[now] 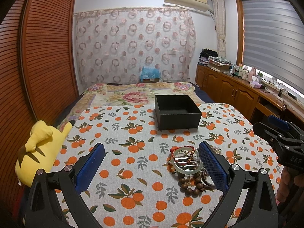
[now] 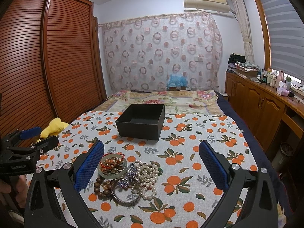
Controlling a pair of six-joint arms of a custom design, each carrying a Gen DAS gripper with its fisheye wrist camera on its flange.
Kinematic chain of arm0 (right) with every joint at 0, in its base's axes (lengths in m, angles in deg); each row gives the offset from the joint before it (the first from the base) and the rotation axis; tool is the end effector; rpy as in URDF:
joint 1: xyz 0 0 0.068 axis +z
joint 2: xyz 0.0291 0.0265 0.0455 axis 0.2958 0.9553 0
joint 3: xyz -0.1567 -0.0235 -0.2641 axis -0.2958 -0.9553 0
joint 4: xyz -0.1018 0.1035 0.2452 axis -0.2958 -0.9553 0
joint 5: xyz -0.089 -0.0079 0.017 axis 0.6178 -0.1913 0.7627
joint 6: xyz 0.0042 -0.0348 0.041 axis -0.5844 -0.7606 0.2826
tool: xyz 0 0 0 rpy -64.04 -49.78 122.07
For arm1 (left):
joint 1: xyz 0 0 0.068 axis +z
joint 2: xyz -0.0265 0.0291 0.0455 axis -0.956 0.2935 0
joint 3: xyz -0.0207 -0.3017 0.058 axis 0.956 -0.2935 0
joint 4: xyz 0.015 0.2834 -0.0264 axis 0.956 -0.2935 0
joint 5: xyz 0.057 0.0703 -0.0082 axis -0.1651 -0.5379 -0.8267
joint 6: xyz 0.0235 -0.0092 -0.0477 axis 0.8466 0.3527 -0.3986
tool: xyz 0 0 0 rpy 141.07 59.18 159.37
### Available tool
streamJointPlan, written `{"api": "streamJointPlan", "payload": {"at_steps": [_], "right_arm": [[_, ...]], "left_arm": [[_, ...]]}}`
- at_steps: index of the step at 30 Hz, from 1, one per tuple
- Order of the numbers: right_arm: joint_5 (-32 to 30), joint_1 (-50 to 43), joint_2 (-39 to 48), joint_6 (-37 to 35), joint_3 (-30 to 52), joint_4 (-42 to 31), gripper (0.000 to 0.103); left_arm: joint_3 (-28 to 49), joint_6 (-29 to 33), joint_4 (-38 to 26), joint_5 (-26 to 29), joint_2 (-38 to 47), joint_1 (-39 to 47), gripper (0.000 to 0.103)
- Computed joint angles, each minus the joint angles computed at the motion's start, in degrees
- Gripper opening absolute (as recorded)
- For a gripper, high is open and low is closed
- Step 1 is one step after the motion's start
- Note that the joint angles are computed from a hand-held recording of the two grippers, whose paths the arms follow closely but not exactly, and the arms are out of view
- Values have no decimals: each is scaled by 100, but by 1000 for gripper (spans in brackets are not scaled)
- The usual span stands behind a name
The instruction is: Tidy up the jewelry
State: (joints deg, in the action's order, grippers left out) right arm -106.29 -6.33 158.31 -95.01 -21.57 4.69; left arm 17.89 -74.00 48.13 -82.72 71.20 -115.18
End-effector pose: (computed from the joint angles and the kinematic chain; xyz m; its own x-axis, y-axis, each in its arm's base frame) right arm 0.2526 -0.0839 0.1084 -0.4270 -0.0961 -0.8991 -0.3785 0.9220 0.0812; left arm 0.1645 -0.1197 0.1095 -0.4999 -0.0434 -0.8650 -0.0596 0.9981 -0.0157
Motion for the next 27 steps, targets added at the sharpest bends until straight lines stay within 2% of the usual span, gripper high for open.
{"api": "streamJointPlan", "payload": {"at_steps": [12,16,21,23,27], "right_arm": [[16,70,18,-30,52,-86,101],[-290,-106,359,-321,111,35,100],[-328,-73,732,-747,289,-196,81],[-277,-45,909,-898,379,-285,68],[-192,14,1279,-1387,706,-909,50]], "left_arm": [[49,-20,81,132,212,84,96],[-34,32,569,384,579,253,96],[-42,122,1019,717,1058,449,96],[-35,167,1133,831,1212,513,96],[4,214,1293,1059,1498,645,96]]}}
